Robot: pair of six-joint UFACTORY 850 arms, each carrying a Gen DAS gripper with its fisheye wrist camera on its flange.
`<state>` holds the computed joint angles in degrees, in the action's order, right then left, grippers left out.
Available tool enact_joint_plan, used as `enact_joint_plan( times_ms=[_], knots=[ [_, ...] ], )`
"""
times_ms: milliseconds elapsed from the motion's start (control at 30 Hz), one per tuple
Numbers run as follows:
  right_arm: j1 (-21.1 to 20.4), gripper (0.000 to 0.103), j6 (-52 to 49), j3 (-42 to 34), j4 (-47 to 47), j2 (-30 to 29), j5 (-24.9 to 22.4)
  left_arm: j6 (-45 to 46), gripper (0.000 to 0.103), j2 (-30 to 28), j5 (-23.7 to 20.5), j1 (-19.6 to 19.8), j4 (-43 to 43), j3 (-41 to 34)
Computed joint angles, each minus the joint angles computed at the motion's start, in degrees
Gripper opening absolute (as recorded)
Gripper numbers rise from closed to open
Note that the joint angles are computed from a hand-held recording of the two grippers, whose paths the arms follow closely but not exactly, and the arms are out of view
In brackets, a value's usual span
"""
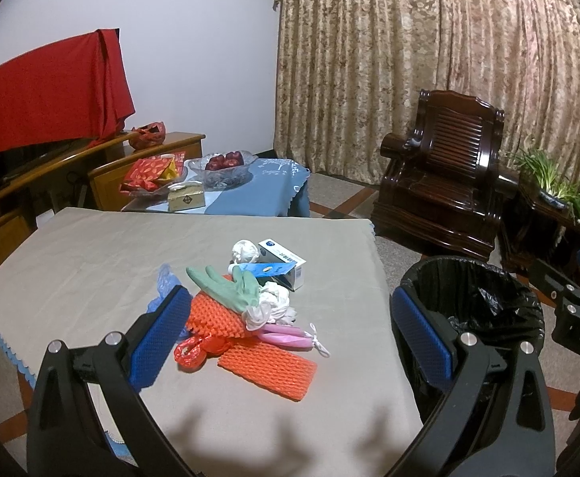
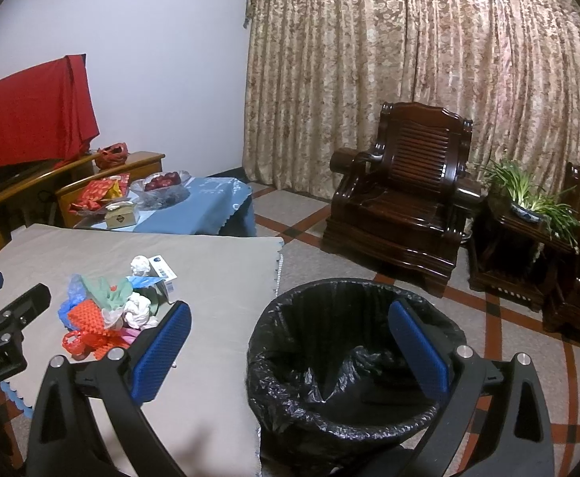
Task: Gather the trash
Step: 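Grasp the green glove and white tissue with the right gripper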
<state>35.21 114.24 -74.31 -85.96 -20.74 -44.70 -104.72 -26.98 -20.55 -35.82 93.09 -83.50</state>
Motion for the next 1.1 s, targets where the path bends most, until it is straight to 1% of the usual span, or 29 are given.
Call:
enact_joint_plan(
  times_ms=[167, 267, 300, 400, 533, 700, 800, 867, 967, 1100],
  knots=[
    [-0.21, 0.097, 0.7, -1.12, -1.72, -1.13, 1.4, -0.42, 0.098, 0.22, 0.74, 1.14, 0.19, -0.11],
    [-0.5, 0.097, 0.84, -2.79, -2.65, -2.75, 3.15, -2.69, 0.098, 0.54, -0.72, 2.25, 3.75, 1.03],
    [-0.58, 0.097, 1.12, -3.72, -3.36, -3.71, 3.98, -4.07, 0.098, 1.26, -0.92, 3.4, 5.88, 2.24],
    [-0.71, 0.097, 0.9, -5.74, -3.79, -5.75, 5.48, -5.68, 0.098, 1.06, -1.79, 4.57, 7.27, 2.76],
    [-1.02, 0.097, 0.94, -9.37, -5.01, -9.54, 8.2, -10.96, 0.098, 0.39, -1.97, 6.93, 10.97, 3.23],
    [-1.55, 0.097, -0.73, -15.12, -4.87, -14.91, 11.93, -11.46, 0.098, -1.96, -2.84, 9.21, 11.59, 2.03],
    [-2.01, 0.095, -5.59, -20.58, -1.26, -19.3, 14.32, -9.33, 0.098, -3.89, -2.98, 10.22, 10.13, 0.43],
    [-2.78, 0.092, -10.35, -24.87, 3.13, -22.47, 16.72, -10.18, 0.098, -5.04, -2.76, 11.1, 11.31, -0.3],
    [-3.42, 0.089, -16.25, -29.65, 8.76, -25.94, 18.49, -10.72, 0.098, -6.88, -1.83, 12.37, 12.21, -1.81],
    [-3.75, 0.083, -24.12, -34.62, 16.06, -29.45, 21.36, -5.86, 0.098, -9.72, -0.84, 13.54, 7.52, -4.79]
  ],
)
